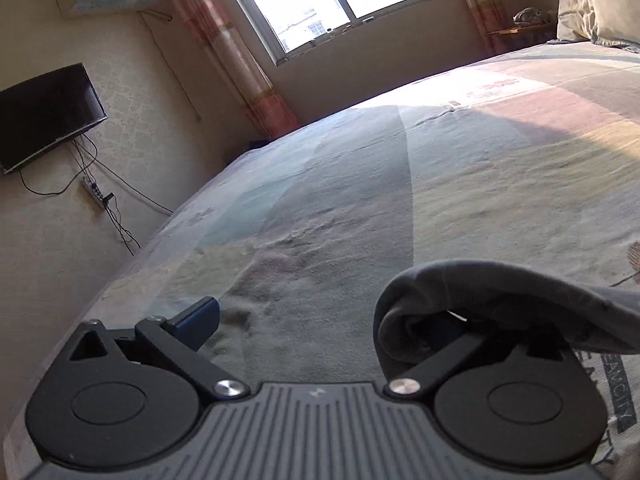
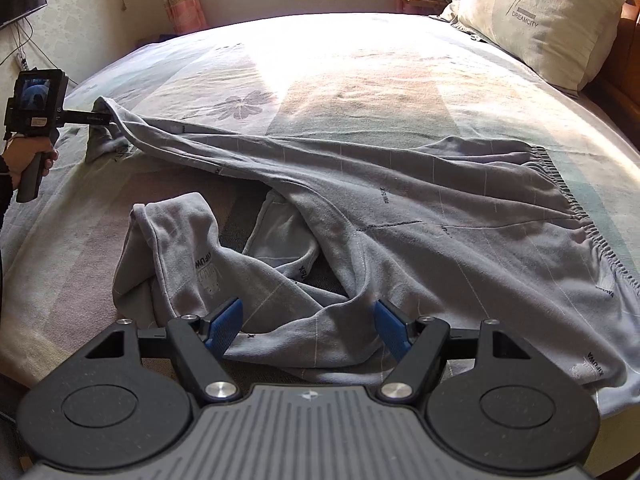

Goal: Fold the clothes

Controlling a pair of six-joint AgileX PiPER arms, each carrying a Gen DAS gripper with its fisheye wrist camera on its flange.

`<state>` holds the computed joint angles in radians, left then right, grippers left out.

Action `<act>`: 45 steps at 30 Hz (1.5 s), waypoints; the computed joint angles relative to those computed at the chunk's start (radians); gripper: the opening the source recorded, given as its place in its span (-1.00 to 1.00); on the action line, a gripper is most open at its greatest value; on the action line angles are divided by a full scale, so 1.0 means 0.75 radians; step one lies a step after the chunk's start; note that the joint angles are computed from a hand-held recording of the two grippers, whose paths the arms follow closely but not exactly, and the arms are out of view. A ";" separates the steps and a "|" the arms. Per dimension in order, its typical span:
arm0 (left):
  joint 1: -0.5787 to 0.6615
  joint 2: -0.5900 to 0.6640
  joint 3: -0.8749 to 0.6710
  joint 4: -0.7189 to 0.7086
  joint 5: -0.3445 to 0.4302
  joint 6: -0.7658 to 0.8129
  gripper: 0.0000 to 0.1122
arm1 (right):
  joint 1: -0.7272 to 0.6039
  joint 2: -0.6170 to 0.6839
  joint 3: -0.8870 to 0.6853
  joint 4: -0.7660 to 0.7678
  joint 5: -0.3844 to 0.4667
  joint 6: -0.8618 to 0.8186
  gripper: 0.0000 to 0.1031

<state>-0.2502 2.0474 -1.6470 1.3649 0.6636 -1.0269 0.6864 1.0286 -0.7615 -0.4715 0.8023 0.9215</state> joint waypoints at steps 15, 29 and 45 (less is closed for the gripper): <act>0.066 -0.106 0.216 -0.195 0.033 0.266 0.83 | -0.010 -0.001 0.003 0.011 -0.056 -0.020 0.49; 0.271 -0.360 0.216 -1.286 0.200 1.454 0.83 | 0.022 -0.066 0.020 0.005 -0.040 0.007 0.49; 0.519 -0.690 0.600 -2.345 0.016 1.845 0.83 | 0.113 0.021 -0.115 0.043 -0.052 -0.062 0.49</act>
<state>0.1390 1.5302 -1.1967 -0.3940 0.6756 0.3569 0.7710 1.0445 -0.8478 -0.4396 0.7636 0.8749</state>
